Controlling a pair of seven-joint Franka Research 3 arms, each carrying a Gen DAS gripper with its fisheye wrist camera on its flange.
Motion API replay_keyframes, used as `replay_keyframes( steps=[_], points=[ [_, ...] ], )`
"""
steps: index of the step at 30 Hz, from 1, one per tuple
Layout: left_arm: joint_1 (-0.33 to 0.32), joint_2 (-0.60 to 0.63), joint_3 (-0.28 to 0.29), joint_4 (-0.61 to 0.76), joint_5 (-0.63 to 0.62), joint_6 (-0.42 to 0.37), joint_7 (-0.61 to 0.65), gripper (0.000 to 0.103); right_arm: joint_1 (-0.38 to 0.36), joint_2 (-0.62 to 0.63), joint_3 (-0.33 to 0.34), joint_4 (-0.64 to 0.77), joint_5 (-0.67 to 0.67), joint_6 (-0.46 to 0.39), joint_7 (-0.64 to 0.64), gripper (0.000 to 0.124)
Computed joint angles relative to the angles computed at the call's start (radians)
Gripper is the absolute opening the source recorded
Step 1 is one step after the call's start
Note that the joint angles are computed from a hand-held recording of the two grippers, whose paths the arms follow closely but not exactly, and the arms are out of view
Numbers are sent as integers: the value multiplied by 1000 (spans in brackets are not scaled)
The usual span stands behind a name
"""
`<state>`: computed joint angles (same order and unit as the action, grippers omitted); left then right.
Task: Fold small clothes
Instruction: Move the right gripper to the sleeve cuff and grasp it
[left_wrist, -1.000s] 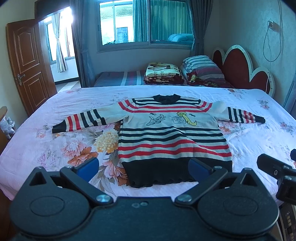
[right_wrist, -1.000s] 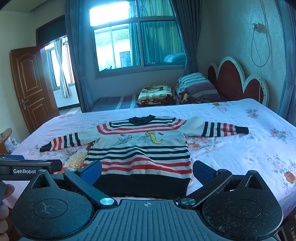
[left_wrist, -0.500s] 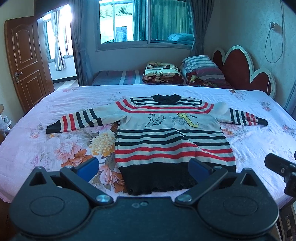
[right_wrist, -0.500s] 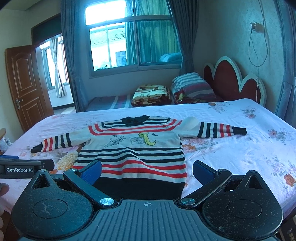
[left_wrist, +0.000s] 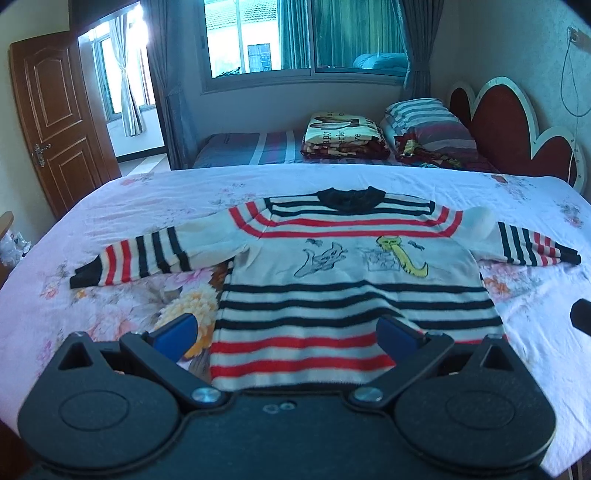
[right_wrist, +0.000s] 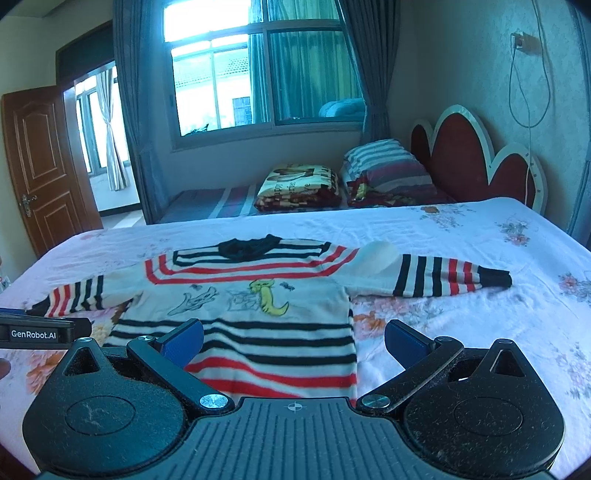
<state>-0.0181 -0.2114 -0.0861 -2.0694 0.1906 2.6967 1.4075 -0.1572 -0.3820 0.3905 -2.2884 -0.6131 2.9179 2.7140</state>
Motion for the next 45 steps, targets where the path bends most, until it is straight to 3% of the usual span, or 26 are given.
replay_keyframes(
  steps=[7, 26, 38, 39, 40, 45],
  points=[
    [-8, 175, -37, 179, 51, -26, -90, 103, -14, 133, -81, 64, -26, 73, -53, 103],
    [-113, 594, -52, 677, 138, -215, -181, 100, 186, 426, -414, 245, 130, 121, -313, 102],
    [-172, 819, -34, 959, 124, -334, -165, 88, 251, 553, -609, 276, 182, 113, -278, 102],
    [-174, 832, -31, 975, 124, -342, -164, 88, 254, 566, -624, 281, 191, 110, -273, 92],
    [-179, 846, -26, 993, 129, -351, -166, 88, 241, 578, -620, 289, 231, 90, -298, 71],
    [-189, 905, -12, 1076, 134, -400, -162, 88, 178, 641, -589, 319, 463, 64, -432, 69]
  ],
)
